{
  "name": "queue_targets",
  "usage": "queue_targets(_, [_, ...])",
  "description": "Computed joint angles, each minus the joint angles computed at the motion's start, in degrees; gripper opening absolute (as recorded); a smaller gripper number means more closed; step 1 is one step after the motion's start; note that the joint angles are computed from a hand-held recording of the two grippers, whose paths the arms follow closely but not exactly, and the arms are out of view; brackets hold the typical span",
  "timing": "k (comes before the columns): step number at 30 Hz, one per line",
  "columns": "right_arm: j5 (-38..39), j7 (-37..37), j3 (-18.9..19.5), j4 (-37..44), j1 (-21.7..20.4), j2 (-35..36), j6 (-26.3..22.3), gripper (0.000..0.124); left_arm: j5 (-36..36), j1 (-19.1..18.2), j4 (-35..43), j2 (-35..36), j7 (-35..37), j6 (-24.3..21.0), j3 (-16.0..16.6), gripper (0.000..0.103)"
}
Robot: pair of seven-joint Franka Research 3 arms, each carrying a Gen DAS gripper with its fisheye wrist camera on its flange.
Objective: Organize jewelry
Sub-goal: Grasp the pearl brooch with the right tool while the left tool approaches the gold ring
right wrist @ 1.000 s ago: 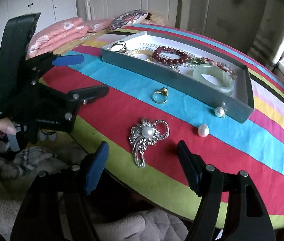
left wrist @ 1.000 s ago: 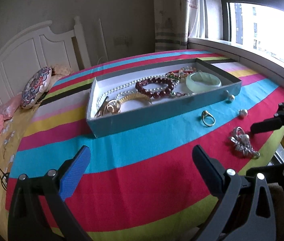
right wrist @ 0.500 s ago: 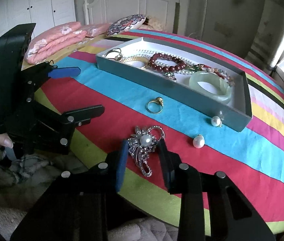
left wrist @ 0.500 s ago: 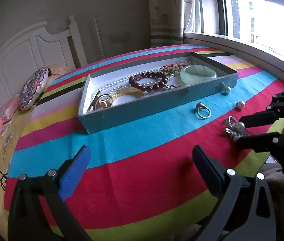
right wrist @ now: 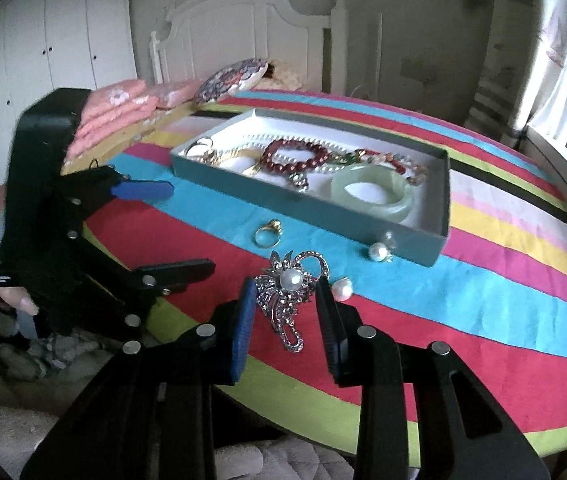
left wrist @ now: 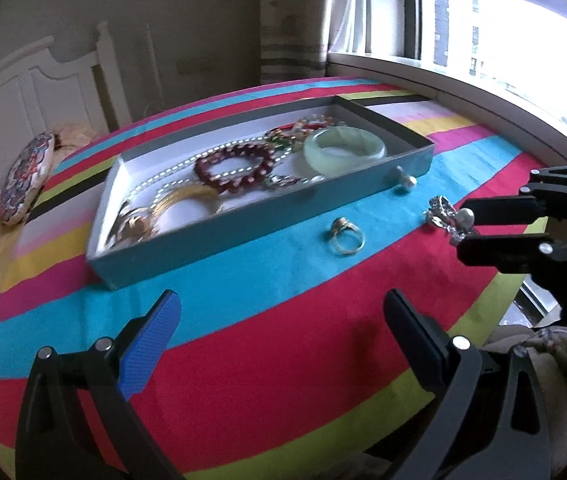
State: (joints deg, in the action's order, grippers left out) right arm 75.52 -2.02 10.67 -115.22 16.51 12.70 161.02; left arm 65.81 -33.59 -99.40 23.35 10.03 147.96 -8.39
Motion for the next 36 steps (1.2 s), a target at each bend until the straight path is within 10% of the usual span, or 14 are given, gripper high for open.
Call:
queue_targets(22, [9.26,-6.58,-1.99,-0.14,-1.48,-0.99,-3.75,0.031,-12.09,-2.9,13.61,10.04,15.39,4.77,3.35,0.02])
queue_targets(36, [11.72,-9.63,-2.16,0.89,-1.12,-1.42,-2.78,0.031,-5.91,-4.16,10.14,5.76,10.71,5.3,4.81,0.007])
